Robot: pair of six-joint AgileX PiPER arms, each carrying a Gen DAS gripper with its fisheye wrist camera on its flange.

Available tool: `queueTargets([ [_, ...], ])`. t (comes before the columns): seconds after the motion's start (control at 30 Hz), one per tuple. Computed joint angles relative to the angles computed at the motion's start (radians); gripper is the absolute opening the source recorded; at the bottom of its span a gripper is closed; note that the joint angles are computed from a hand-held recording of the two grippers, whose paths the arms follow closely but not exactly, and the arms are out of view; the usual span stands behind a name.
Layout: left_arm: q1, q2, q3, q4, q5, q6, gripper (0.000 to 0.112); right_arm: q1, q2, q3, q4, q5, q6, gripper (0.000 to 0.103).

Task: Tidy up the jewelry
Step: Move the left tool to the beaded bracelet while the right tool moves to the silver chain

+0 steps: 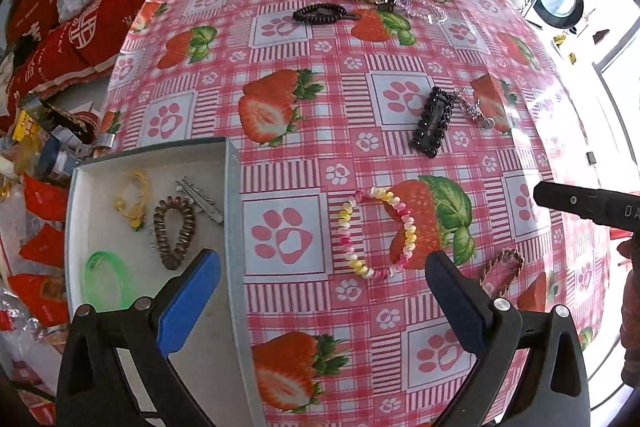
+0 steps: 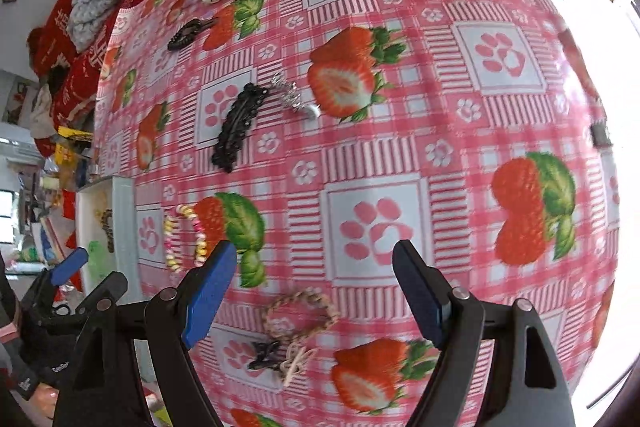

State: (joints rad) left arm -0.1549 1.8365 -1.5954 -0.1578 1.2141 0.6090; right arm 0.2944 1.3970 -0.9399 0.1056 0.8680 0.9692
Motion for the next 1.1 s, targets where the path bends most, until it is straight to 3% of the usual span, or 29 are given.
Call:
queueTargets([
  [0.6,-0.100,0.053,0.049,0.045,-0.043,-0.153,0.103,-0.115,0.117,-0.075,-0.007,0.026,-0.240,0.083],
  [0.67,-0.107,0.063,0.049,0.059,-0.050,-0.174,0.096,-0.121,0.132,-0.081,-0.014,0.020,-0.254,0.083],
  [0.83,-0.115,0.084,0.051,0.069,-0.062,-0.199,0.094,-0.132,0.167,-0.098,-0.024,0.013,-0.298,0.083],
  [0.9,-0.123,0.088,0.056,0.084,-0.072,-0.205,0.084,-0.134,0.182,-0.107,-0.033,0.010,-0.306,0.082],
  [1.1,-0.118,0.118,0.043,0.075,-0.074,-0.216,0.084,-0.136,0.250,-0.165,-0.063,0.003,-0.356,0.074],
])
